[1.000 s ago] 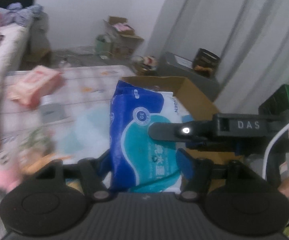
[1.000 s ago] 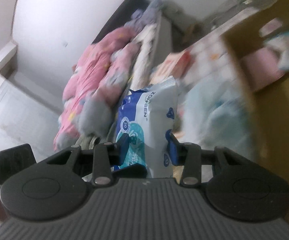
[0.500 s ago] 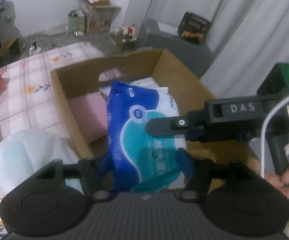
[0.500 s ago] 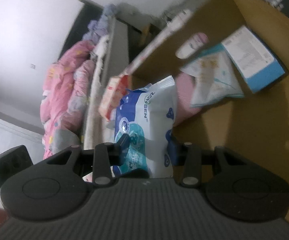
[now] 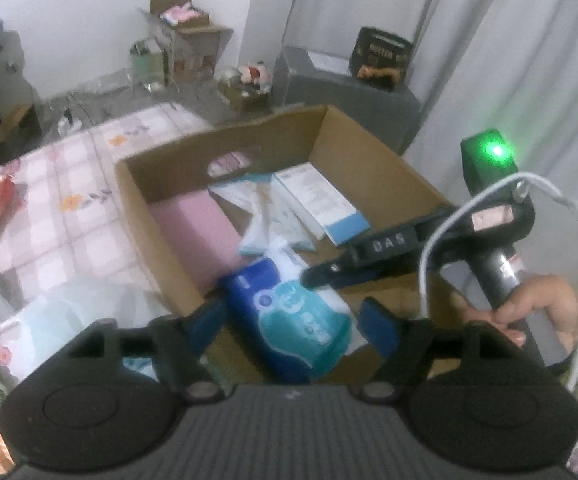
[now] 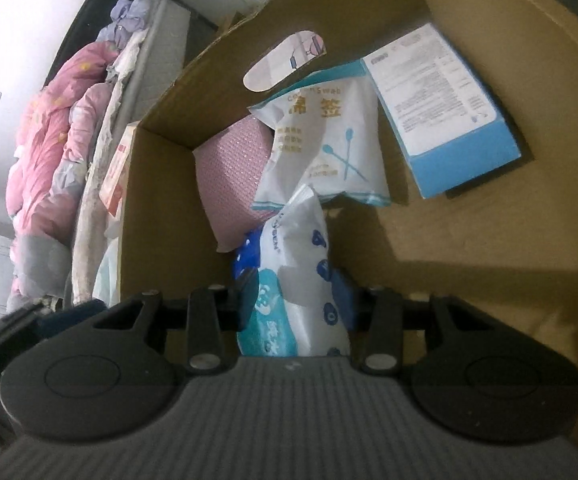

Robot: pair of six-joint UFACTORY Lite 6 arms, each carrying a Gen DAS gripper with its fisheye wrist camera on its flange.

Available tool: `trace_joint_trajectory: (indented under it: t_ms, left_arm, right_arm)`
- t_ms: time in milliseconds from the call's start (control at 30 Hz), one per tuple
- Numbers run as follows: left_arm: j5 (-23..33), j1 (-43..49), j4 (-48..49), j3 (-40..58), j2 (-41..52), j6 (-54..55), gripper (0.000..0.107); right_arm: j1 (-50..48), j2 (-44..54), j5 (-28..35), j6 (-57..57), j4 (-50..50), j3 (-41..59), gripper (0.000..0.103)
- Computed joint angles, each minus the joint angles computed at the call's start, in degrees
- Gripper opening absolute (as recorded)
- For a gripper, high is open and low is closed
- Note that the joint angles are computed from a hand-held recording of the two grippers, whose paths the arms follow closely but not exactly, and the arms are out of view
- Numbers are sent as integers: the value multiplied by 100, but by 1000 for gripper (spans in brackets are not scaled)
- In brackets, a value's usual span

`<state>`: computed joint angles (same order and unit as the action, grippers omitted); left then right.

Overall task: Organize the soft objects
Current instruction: 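Carry the wipes pack into the box and open the right tool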

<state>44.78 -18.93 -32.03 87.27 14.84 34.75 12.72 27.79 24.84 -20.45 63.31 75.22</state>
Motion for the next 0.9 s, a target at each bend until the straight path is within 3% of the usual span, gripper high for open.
trace_joint_trajectory:
  t_ms: [133,267,467,733,900]
  left_arm:
    - [80,516,-421,-405,-413,532,82]
    - [-56,1169,-835,-1124,-984,1199,88]
    - [-120,2134,-1003,-1891,-1304,1832,88]
    - [108,3304,-1551,-2589,-1406,2541,88]
    - [233,4056,-2112,-3079,-1685,3164,95]
  right_arm:
    - [141,283,28,567,-612,244,39]
    - [218,469,34,234,-307,396,36]
    - [371,964,237,-644,509,865,32]
    - [633,1038,118,537,-817,1292,35]
    - [821,498,-404,1546,-1801,858,35]
